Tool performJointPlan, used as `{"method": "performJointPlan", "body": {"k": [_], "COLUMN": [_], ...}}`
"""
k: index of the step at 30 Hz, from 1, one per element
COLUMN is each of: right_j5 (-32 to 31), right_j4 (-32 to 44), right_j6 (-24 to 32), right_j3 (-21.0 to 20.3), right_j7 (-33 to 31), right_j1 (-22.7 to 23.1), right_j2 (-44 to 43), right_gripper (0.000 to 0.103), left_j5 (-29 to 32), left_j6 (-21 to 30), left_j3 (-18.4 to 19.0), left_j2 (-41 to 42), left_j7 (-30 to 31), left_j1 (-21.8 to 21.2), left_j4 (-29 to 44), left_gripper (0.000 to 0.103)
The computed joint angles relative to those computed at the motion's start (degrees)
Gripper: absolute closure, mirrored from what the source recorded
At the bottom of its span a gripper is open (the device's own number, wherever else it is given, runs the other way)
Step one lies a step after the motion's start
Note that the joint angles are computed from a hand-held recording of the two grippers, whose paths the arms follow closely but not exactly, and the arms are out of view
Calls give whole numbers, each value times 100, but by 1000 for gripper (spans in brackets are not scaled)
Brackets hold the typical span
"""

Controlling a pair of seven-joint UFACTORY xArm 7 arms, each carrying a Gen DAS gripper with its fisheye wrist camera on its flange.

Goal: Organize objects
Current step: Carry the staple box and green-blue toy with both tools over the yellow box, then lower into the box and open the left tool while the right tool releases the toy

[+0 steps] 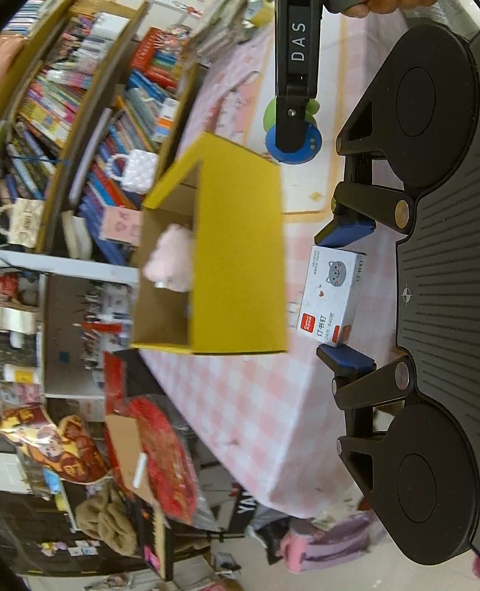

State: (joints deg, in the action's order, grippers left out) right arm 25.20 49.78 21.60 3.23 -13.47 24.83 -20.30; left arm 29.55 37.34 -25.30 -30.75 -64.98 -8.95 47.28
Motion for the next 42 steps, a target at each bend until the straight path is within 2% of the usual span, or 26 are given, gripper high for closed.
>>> {"method": "performJointPlan", "body": {"k": [3,8,11,15,21,25,32,42], "right_j5": [-68,174,361,613,757,674,369,-15], "right_j4": [358,1125,1628,2279,3135,3598,4315,4755], "right_j6": [-237,-468,-528,-506,-172,174,787,1177], "right_j3": [-7,-119,-75,102,483,696,892,995], "right_j7": [-99,-487,-818,-1311,-1976,-2274,-2747,-3214], "right_j1": [-18,-17,-113,-340,-785,-1033,-1284,-1332], "right_j2": [253,851,1270,1827,2589,2992,3649,4087], "right_gripper": [36,36,36,36,36,36,36,36], "left_j5": [399,1190,1607,2171,2762,2900,2734,2411], "left_j6": [-295,-542,-586,-385,114,470,1031,1480], "left_j3": [-71,-273,-261,-239,-150,14,420,1069], "left_j2": [159,510,806,1392,2244,2701,3328,3716], "left_j7": [-157,-691,-957,-1120,-1182,-1093,-608,-29], "left_j1": [319,863,990,979,698,414,-122,-807], "left_j4": [207,699,1002,1503,2200,2594,3158,3522], "left_gripper": [47,47,47,47,47,47,47,46]}}
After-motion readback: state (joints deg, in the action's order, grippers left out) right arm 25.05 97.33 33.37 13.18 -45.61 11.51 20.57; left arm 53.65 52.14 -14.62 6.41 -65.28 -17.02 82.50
